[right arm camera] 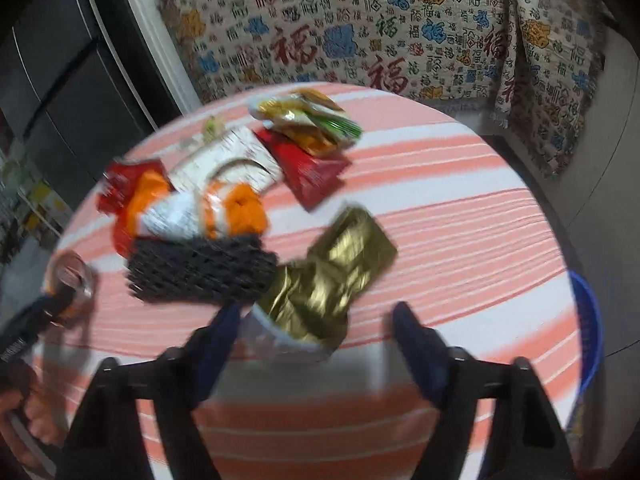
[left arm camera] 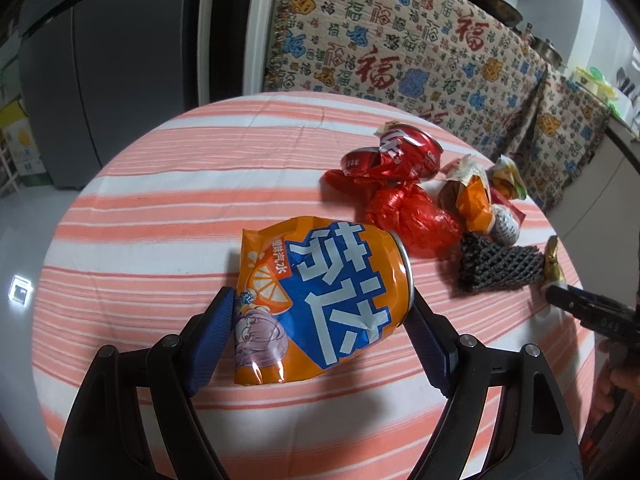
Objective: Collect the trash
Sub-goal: 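Grasp the gold foil wrapper with the right tool, then carry the can and gold wrapper over the blue wastebasket and open both tools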
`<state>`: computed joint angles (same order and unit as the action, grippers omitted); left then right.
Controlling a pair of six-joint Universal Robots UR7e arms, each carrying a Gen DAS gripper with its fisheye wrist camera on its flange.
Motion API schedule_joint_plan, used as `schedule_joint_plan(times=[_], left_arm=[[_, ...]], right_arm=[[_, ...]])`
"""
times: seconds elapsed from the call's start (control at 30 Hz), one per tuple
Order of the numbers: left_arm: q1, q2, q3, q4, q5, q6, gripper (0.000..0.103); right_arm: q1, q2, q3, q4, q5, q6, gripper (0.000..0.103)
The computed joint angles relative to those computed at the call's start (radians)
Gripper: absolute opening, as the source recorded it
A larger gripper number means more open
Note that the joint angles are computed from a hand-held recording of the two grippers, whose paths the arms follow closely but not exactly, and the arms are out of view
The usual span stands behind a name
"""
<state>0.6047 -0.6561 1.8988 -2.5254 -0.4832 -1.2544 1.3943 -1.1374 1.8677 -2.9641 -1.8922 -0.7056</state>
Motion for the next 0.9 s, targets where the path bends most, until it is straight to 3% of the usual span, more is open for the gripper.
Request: schedule_joint_plan(times=[0.2,0.43,0.57,0.6,0.63,0.67,0.9], left_arm=[[0.003,0.005,-0.009,0.024,-0.013,0.001,0.083],[-0.005,0.017,-0.028,0.039,-0.009,0.006,0.083],[-0.007,0.019,-0.033,0.048,-0.014,0.012,0.083],[-0.008,0.019,-0.033,0.050,-0.015,0.011,0.083],[-0.009,0.018,-0.032,0.052,-0.017,0.011,0.083],[-0.011,0.017,-0.031,0.055,-0.017,0.010,0.083],[-0.028,0.013,-0.020,0.043,-0.025,0.008,0.083]], right_arm=[[-0.023,-0.086,0.024,0.002,-0.076,-0.192,0.074],[-0.003,-0.104,-0.017,0.105,-0.007,-0.163,0.076],[0.032,-0.004,-0.099,0.162,-0.112,-0.158,0.077],[0.030,0.007,-0.111,0.177,-0.117,-0.153,0.070],[0.027,0.014,-0.125,0.215,-0.118,-0.145,0.057],[0.022,0.016,-0.138,0.268,-0.115,-0.131,0.036],[-0.003,-0.069,-0.084,0.291,-0.019,-0.145,0.035]])
